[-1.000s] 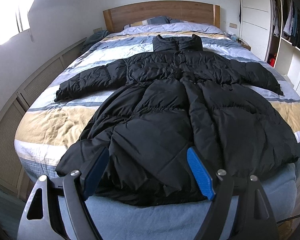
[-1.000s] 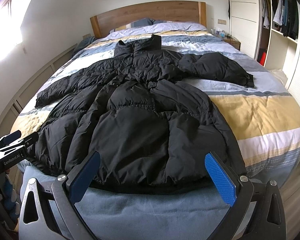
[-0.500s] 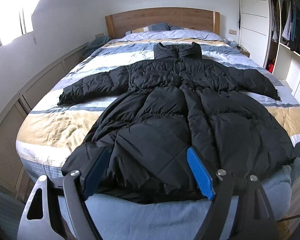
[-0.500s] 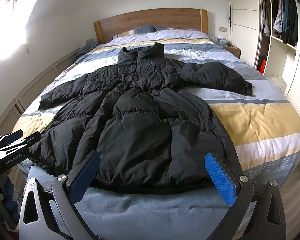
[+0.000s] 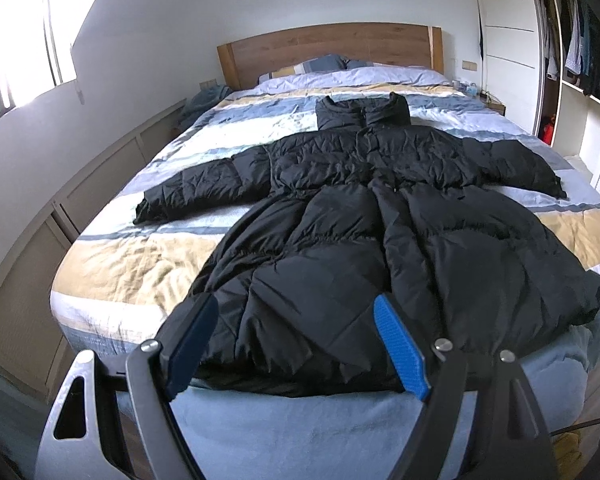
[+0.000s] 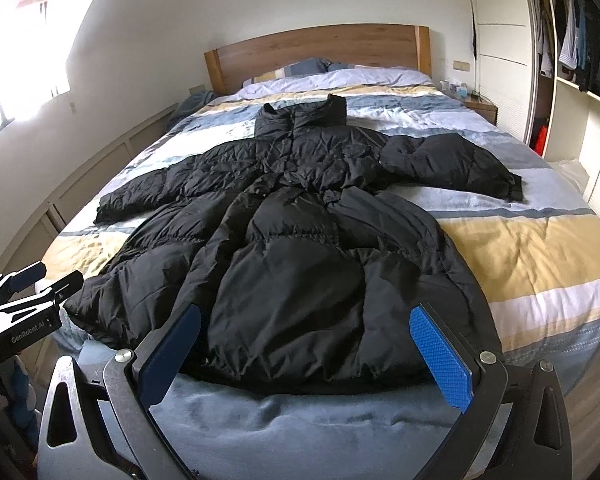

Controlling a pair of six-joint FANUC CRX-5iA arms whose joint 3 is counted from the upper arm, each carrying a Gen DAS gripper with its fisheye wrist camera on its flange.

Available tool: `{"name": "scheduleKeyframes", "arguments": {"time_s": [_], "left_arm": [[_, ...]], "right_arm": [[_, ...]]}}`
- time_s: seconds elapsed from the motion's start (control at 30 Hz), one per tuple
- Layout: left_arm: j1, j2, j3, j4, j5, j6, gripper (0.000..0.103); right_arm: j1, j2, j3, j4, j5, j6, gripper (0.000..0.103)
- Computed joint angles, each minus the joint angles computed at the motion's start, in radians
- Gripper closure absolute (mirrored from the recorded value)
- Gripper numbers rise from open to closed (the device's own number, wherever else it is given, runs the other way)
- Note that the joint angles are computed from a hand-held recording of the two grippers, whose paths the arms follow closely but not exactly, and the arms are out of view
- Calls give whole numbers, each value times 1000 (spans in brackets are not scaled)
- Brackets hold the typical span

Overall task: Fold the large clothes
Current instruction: 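Reach the right gripper to the sleeve cuff nearest it and grasp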

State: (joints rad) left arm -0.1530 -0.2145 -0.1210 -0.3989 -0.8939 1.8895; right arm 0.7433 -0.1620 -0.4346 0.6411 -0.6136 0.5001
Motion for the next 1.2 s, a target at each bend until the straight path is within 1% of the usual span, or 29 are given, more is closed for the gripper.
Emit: {"name": "scheduleKeyframes", "arguments": {"time_s": [0.2,0.5,0.73,0.93,1.07,1.2], "left_arm": [[6,16,23,1,16,-20,23],[27,116,115,44,17,-65,23],[23,242,245,23,18,-58,23],[36,375,405,16,4,-65,23],[66,476,522,58,-14,-107,23],[97,584,643,109,-38,-165,23]], "right_arm": [[-13,34,42,-34,1,52,0],[-62,125,144,-101,14,151,0],[-135,227,264,-161,11,223,0],[-218,335,399,-183,19,249,0],[-284,423,499,-187,2,246,0],[-365,537,640,-266,-60,261,0]]}}
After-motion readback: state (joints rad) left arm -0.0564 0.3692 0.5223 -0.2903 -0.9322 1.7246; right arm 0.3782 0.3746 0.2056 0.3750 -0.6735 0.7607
